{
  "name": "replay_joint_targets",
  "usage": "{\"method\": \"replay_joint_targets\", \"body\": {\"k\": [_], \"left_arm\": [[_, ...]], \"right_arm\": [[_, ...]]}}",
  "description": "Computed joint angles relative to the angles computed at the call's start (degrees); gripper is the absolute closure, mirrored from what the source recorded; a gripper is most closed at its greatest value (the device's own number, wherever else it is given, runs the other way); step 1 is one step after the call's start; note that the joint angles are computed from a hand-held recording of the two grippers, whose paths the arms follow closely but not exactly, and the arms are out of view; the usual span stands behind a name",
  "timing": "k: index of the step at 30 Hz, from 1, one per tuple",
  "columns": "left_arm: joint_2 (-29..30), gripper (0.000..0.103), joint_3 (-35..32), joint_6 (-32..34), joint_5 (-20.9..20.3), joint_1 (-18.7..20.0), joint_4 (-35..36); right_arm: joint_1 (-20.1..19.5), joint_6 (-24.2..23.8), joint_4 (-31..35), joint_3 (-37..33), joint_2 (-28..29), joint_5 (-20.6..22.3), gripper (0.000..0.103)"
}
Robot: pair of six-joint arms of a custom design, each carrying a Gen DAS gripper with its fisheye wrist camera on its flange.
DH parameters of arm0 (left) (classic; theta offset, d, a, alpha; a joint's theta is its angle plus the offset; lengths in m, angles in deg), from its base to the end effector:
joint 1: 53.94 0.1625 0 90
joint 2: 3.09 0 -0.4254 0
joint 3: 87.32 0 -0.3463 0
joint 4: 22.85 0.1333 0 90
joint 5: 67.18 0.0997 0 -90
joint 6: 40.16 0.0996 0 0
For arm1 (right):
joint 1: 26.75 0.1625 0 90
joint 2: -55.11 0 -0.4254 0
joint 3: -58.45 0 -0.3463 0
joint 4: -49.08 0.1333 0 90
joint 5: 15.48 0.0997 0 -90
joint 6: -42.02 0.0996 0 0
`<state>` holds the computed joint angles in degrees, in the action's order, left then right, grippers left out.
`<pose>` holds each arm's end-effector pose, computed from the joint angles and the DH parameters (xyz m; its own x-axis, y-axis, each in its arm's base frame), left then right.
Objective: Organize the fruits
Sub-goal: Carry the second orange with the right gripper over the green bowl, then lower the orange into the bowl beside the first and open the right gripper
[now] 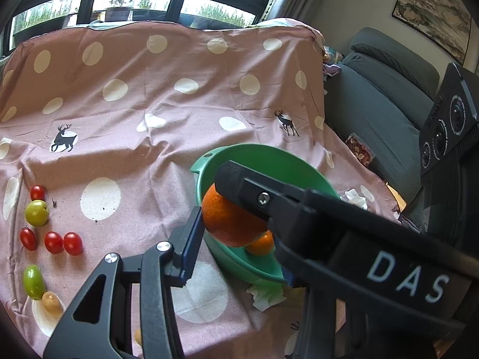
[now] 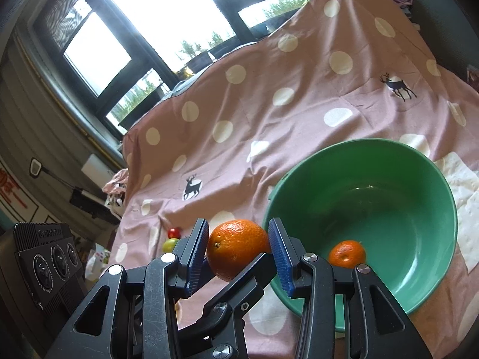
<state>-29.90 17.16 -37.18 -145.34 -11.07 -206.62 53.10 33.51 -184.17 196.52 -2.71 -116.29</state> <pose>-0.3179 -0.5048 -0.0500 -0.6700 0.7117 -0.2113 0.7400 0.6175 -0.2667 0.0392 -0.4313 0.2257 -0.9390 0.2677 0.2161 -0.0596 0.4919 -0.8686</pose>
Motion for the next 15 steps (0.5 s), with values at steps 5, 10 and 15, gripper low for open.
{"method": "replay_joint_targets", "body": {"k": [5,10,15], "left_arm": [[0.9,0.058,-0.8,0.3,-1.2,0.1,0.8],[1.6,0.058,-1.7,0.6,-2.2,0.3,1.8],[2.0,0.058,-2.5,0.5,-2.8,0.5,3.2]], "right_arm": [[-0.7,0.9,0.1,0.3,-0.6,-0.8,0.058],[-1.3,1.1,0.1,0.6,-0.9,-1.5,0.058],[-1.9,1.6,1.0,0.5,-1.3,-1.8,0.058]]}}
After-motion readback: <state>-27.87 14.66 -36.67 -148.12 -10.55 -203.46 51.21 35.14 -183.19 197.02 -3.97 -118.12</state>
